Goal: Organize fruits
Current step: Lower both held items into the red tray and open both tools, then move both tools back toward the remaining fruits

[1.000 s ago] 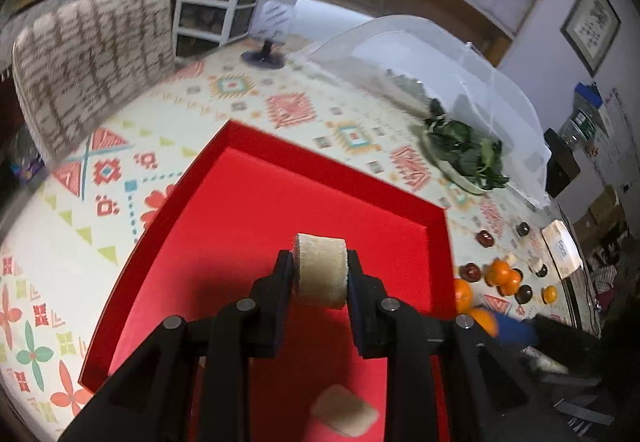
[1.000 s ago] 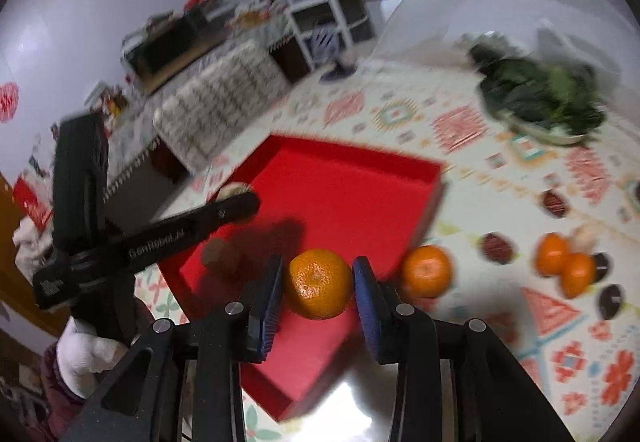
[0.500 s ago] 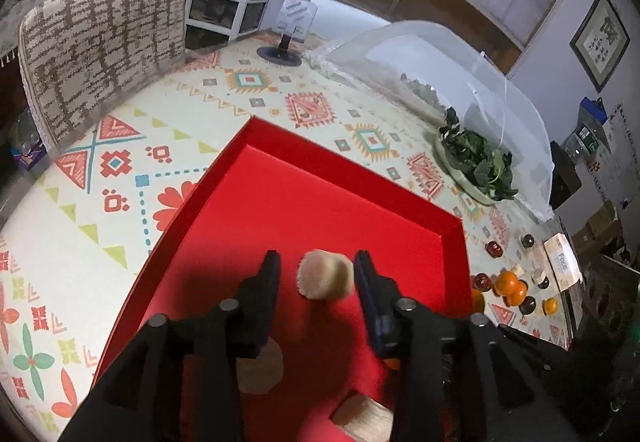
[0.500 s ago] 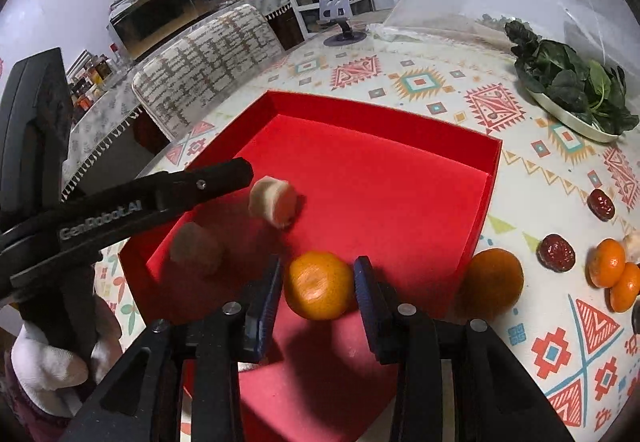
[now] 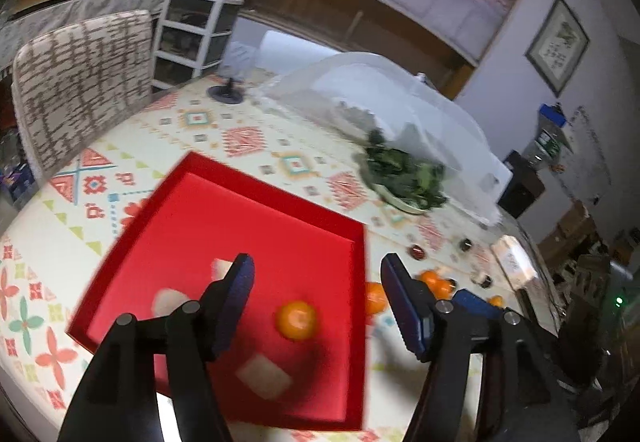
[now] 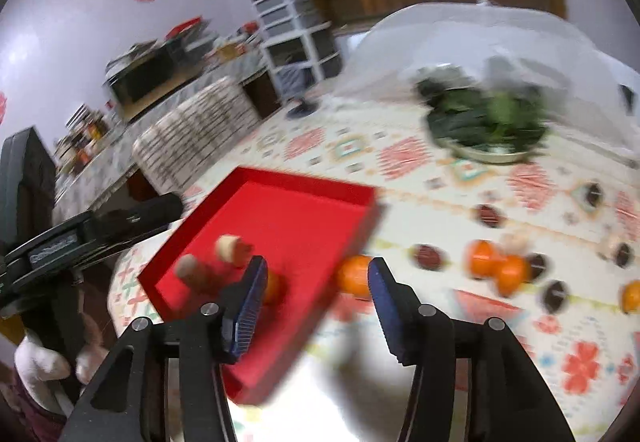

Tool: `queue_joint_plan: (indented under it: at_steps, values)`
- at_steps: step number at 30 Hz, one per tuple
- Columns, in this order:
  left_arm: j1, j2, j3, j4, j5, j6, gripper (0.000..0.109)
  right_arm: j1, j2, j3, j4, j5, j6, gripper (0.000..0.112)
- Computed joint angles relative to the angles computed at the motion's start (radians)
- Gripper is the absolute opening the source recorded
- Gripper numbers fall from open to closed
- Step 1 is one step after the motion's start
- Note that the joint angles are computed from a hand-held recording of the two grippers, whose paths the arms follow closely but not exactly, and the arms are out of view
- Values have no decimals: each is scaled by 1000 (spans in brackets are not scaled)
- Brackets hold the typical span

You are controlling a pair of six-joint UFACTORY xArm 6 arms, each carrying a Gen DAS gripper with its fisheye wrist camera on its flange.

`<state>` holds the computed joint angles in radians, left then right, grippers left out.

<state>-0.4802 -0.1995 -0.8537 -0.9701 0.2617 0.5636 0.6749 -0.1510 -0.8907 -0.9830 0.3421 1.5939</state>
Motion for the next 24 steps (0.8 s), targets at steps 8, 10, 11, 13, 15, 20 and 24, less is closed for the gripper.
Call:
queue_joint_plan:
  at_steps: [8,10,11,13,15,20,24]
  values:
    - [-141,-70,50,-18,-37,-5,74,41,-395,298,-123,314,131,84]
    - [-169,-73,58,-17,-46,-10,74,40,-501,377,-115,381,143,86]
    - [-186,-68,57,-23,-46,-7,74,29,-553,414,-83,396,126,86]
    - [-203,-57,56,-20,-42,-16,75,-18,-664,496,4,391,72,86]
    - [-221,-38,49,-5,-38,-39,75,-47,-741,553,56,403,36,86]
    - [-255,-4,37,52,-39,-100,75,-102,-885,653,152,425,-51,86]
    - [-264,14,31,72,-43,-127,75,-162,-873,682,216,328,-116,86]
